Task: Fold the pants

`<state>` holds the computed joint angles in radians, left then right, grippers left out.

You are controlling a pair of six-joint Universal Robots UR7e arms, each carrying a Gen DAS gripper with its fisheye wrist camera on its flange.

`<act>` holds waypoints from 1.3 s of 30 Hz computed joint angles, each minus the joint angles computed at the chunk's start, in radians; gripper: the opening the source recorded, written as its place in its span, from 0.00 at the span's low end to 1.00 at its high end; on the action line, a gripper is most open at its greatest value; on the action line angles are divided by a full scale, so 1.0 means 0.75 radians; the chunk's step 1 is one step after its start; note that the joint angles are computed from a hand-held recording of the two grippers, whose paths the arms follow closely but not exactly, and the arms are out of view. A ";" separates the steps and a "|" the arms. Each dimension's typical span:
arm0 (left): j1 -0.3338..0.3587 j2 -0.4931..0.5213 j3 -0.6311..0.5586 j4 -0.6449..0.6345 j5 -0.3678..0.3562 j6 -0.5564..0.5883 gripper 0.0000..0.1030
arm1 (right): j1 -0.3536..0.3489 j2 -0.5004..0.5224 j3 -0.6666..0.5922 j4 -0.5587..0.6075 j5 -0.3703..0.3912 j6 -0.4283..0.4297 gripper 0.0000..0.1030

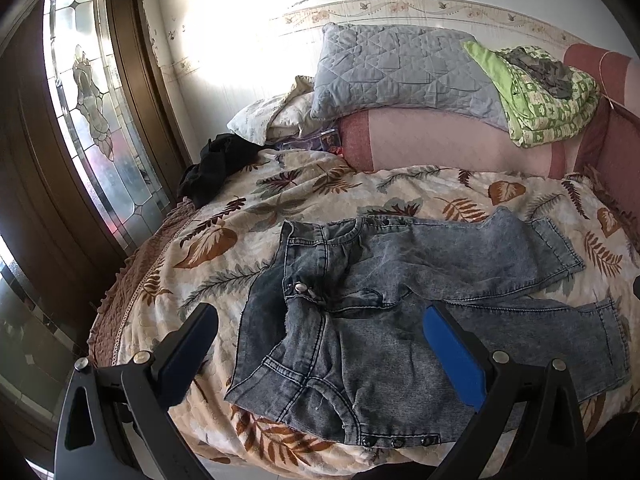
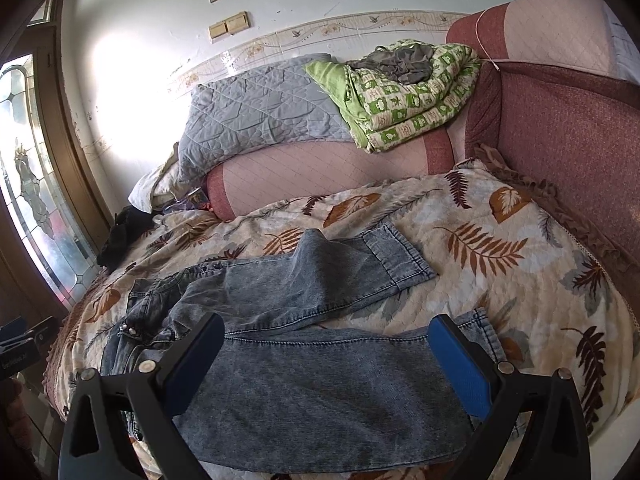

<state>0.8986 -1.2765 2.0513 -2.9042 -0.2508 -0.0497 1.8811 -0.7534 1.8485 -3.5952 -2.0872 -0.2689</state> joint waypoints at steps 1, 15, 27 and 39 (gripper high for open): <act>0.007 0.006 -0.006 -0.003 0.000 0.006 0.99 | -0.004 0.001 -0.005 0.008 0.000 0.000 1.00; 0.291 0.084 -0.283 0.238 -0.042 -0.020 0.99 | -0.131 0.034 -0.248 0.222 -0.034 0.027 1.00; 0.559 0.401 -1.042 0.707 -0.197 -0.055 0.99 | -0.268 0.381 -1.108 1.042 0.026 0.155 1.00; 0.670 0.686 -1.595 1.260 -0.377 -0.394 0.99 | -0.295 0.636 -1.613 1.350 0.086 0.156 0.99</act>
<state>1.4015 -0.7623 0.8554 -1.9588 -0.5334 -0.3453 1.6600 -0.2762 0.6386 -2.5825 -2.0223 -0.1520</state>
